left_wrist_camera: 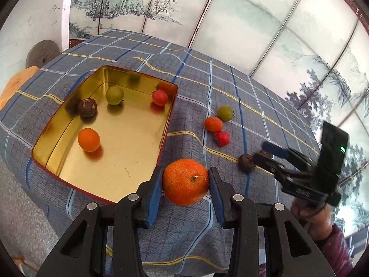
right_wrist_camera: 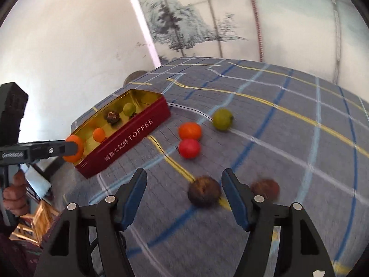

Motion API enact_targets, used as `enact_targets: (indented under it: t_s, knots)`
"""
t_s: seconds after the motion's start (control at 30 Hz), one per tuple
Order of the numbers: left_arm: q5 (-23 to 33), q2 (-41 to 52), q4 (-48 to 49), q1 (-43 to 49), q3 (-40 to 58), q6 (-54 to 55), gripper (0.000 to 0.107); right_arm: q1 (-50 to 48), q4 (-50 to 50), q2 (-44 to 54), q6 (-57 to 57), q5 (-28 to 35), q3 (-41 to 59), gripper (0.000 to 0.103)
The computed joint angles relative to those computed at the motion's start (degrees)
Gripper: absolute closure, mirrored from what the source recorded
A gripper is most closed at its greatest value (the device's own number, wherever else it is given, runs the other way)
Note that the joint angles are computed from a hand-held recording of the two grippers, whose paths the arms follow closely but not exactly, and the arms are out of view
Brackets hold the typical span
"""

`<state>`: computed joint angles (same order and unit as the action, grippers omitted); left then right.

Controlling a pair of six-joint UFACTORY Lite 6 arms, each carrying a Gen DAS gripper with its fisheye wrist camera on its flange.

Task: Organize fruits
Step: 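Hold the orange in the left gripper while the right gripper grasps a brown dried fruit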

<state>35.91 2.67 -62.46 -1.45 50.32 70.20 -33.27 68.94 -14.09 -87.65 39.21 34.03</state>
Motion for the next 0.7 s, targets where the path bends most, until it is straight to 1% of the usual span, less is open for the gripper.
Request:
enact_targets:
  t_s: [0.13,0.3,0.4,0.43,0.47,0.5,0.57,0.7]
  knots:
    - [0.5,-0.4,0.1,0.7,0.0,0.7,0.066,7.8,0.7,8.2,1.0,-6.5,6.3,0.038]
    - [1.1,-0.3,0.5,1.6,0.7,0.7,0.066,12.7,-2.7,16.2,5.2,-12.0,12.5,0.042]
    - [1.3,0.0,0.6,2.3,1.2,0.7,0.066,14.7,-3.8,20.9,6.9,-13.6,16.0,0.045]
    - [1.4,0.3,0.7,2.5,1.5,0.6,0.066,15.3,-4.5,22.3,7.9,-14.3,16.9,0.047]
    - [1.6,0.6,0.7,2.7,1.8,0.5,0.066,15.7,-5.6,23.4,9.2,-14.5,17.9,0.054]
    - [1.6,0.7,0.7,2.9,1.9,0.5,0.066,16.4,-7.6,24.7,11.7,-15.1,19.0,0.057]
    - [1.5,0.9,0.8,3.4,2.0,0.7,0.066,17.0,-9.5,25.6,14.2,-16.3,19.6,0.070]
    - [1.6,1.6,1.0,4.2,2.3,0.9,0.066,15.8,-8.2,22.6,13.7,-16.4,16.6,0.072]
